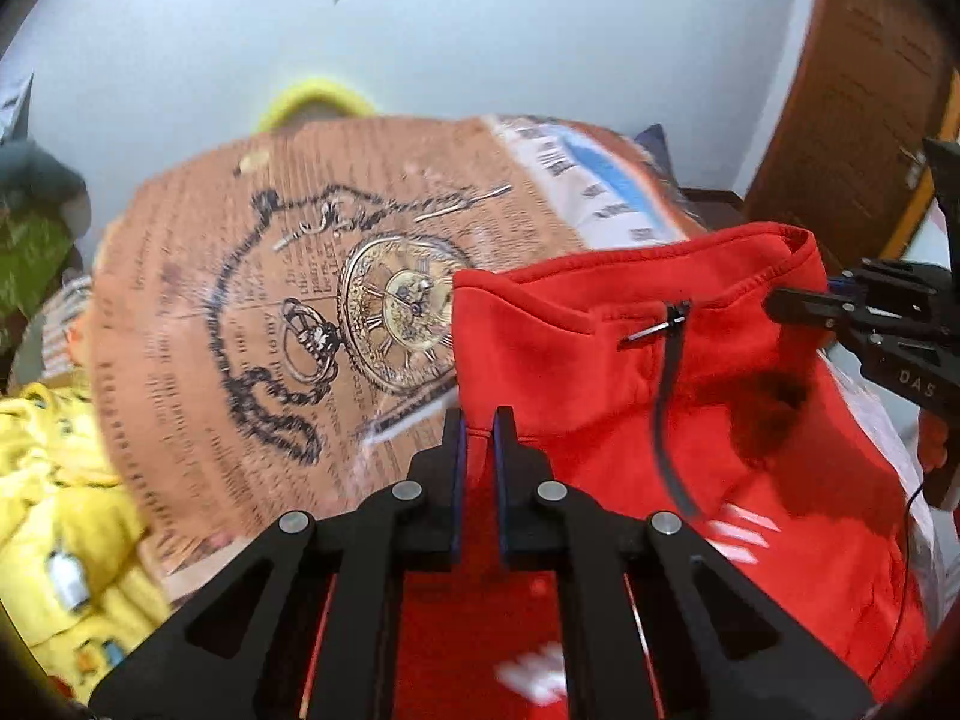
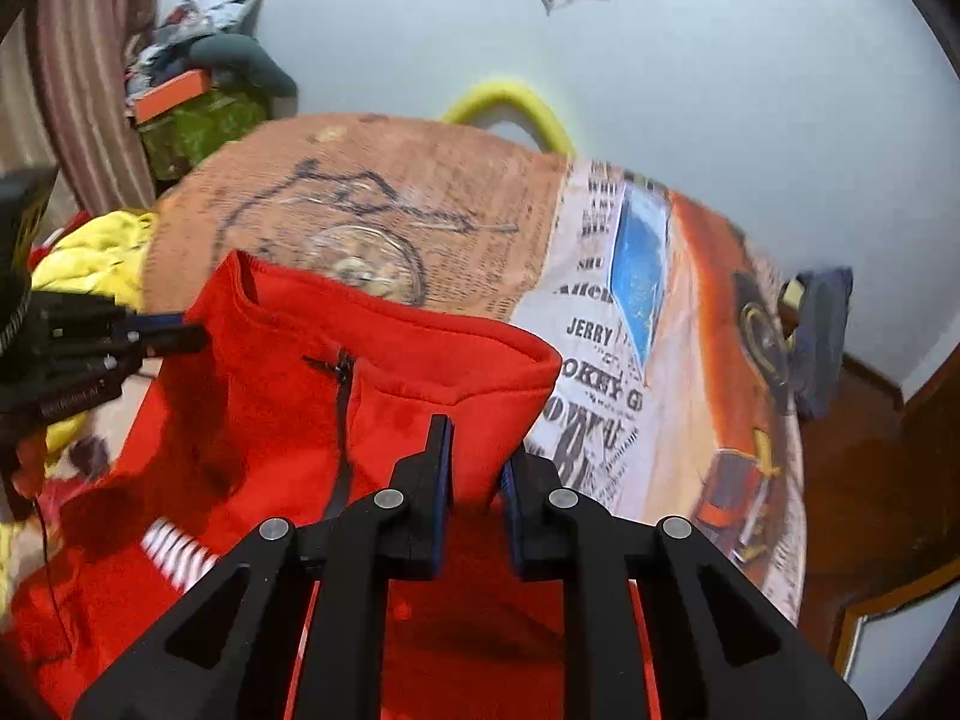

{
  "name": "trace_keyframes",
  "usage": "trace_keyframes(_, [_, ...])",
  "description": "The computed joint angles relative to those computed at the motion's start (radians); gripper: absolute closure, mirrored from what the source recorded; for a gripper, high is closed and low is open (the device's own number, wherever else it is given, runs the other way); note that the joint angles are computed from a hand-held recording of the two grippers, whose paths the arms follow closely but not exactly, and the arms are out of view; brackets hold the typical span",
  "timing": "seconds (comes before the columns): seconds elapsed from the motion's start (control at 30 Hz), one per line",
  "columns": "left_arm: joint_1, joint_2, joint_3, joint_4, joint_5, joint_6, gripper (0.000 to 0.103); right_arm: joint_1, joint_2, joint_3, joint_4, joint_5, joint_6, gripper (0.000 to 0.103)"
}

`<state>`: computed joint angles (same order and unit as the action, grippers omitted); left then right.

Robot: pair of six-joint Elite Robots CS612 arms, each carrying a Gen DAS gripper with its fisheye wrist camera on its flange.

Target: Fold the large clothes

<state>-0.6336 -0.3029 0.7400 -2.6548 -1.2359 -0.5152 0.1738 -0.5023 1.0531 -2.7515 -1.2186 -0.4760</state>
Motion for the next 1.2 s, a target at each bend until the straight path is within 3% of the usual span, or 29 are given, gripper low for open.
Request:
trace_keyframes(0.17, [-0.035,-0.116,0.199,-0.068,-0.008,0.015,0.096,-0.021,-0.104,0.181,-0.065,0.074,-0.019,0.09])
trace_keyframes(0.37, [-0.066,-0.178,0.358,-0.12,-0.069,-0.035,0.096,-0.034,-0.181,0.357,-0.103,0.099,-0.083,0.09])
trace_keyframes(0.47, [-0.08,-0.186,0.408,-0.14,-0.103,-0.088,0.096,-0.039,-0.197,0.418,-0.095,0.089,-0.113,0.09])
trace_keyframes(0.63, [-0.111,-0.184,0.453,-0.137,-0.13,-0.107,0.096,-0.049,-0.196,0.463,-0.089,0.073,-0.114,0.09])
trace_keyframes(0.77, [-0.121,-0.195,0.481,-0.116,-0.15,-0.123,0.095,-0.048,-0.198,0.496,-0.114,0.006,-0.113,0.081])
trace_keyframes(0.87, [-0.127,-0.22,0.509,-0.102,-0.156,-0.12,0.095,-0.056,-0.214,0.498,-0.026,0.0,-0.121,0.066])
trace_keyframes(0.97, [-0.139,-0.252,0.536,-0.109,-0.1,-0.086,0.095,-0.068,-0.241,0.519,-0.011,0.016,-0.138,0.066])
trace_keyframes(1.03, [-0.148,-0.272,0.549,-0.117,-0.042,-0.062,0.092,-0.077,-0.26,0.537,-0.044,0.041,-0.142,0.066])
trace_keyframes(1.1, [-0.154,-0.284,0.556,-0.144,0.0,-0.047,0.079,-0.083,-0.272,0.547,-0.084,0.077,-0.12,0.063])
trace_keyframes(1.2, [-0.158,-0.277,0.541,-0.194,0.06,-0.054,0.057,-0.079,-0.266,0.544,-0.189,0.107,-0.051,0.043])
